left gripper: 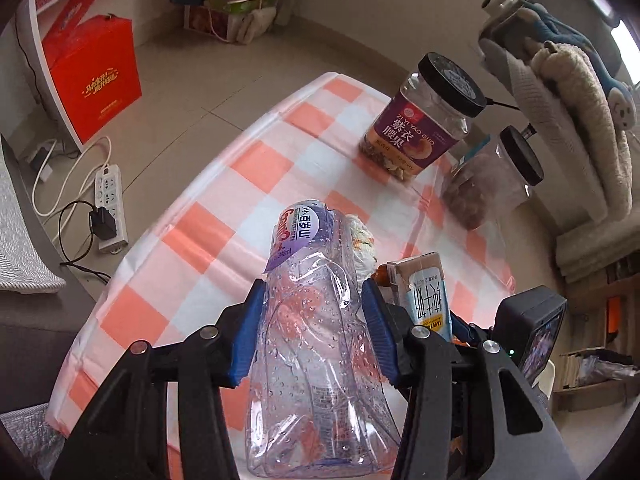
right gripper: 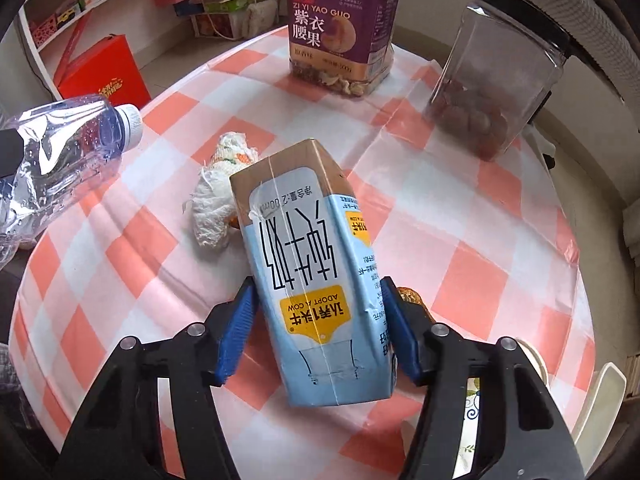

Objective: Collect trash
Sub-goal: 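Grasp the plastic bottle with the left gripper while the right gripper grasps the milk carton, then carry the milk carton and plastic bottle over the white bin and release both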

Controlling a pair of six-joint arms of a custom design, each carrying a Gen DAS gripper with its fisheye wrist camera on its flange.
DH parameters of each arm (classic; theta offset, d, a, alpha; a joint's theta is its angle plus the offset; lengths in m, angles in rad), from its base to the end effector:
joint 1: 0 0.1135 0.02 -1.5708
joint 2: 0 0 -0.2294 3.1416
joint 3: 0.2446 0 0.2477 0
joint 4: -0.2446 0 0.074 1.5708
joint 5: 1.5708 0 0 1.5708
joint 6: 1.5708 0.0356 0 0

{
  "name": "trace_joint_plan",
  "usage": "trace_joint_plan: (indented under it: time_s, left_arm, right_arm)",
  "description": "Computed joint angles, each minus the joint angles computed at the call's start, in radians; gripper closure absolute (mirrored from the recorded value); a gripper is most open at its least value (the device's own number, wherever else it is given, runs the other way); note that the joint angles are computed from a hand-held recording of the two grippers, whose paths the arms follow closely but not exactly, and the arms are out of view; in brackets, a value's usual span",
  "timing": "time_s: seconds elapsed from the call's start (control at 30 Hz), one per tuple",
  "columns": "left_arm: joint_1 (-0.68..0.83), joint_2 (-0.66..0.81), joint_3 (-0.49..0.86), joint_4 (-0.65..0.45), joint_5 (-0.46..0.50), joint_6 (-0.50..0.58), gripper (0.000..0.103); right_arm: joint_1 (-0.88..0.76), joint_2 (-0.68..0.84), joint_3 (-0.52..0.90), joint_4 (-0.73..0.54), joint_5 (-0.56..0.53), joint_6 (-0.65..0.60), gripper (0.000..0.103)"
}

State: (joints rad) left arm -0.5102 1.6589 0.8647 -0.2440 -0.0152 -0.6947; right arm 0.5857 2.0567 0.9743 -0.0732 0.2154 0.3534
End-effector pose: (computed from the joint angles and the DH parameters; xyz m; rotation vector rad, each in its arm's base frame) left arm 0.2682 -0.1495 0.1182 -0.2511 2.6549 -0.3955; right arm 0.2848 0.1798 0.0327 -0.2496 2.6651 -0.0030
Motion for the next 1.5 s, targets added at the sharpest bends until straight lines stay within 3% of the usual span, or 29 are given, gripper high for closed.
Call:
trace_joint_plan:
  time_s: [0.2,0.43,0.77,0.9,1.17,1.5]
  left_arm:
    - [-0.020,-0.073,-0.035,0.013,-0.007,-0.006,0.055]
    - [-0.099,-0.147,-0.053,0.014,-0.065,-0.020,0.055]
    - [-0.258,-0.082,0.007,0.035,-0.150,-0.028,0.055]
    - [-0.322,-0.026,0.053,0.045,-0.174,-0.038,0.055]
    - [-0.441,0.103,0.200,0.021,-0.207,-0.054,0.055]
    - [-0.550,0.261,0.387,-0.013,-0.210,-0.068,0.055]
  right_arm:
    - [0.011,-0.195,-0.125,0.036,0.026,0.024,0.048]
    - [-0.013,-0.515,-0.295,-0.008,0.097,0.068,0.048]
    - [-0.154,-0.963,-0.566,-0.109,0.162,0.043,0.048]
    - [-0.296,-1.092,-0.659,-0.130,0.096,0.020,0.048]
    - [-0.592,-1.336,-0.713,-0.272,-0.062,-0.090,0.048]
    - [-1.091,-1.449,-0.722,-0.372,-0.299,-0.340,0.048]
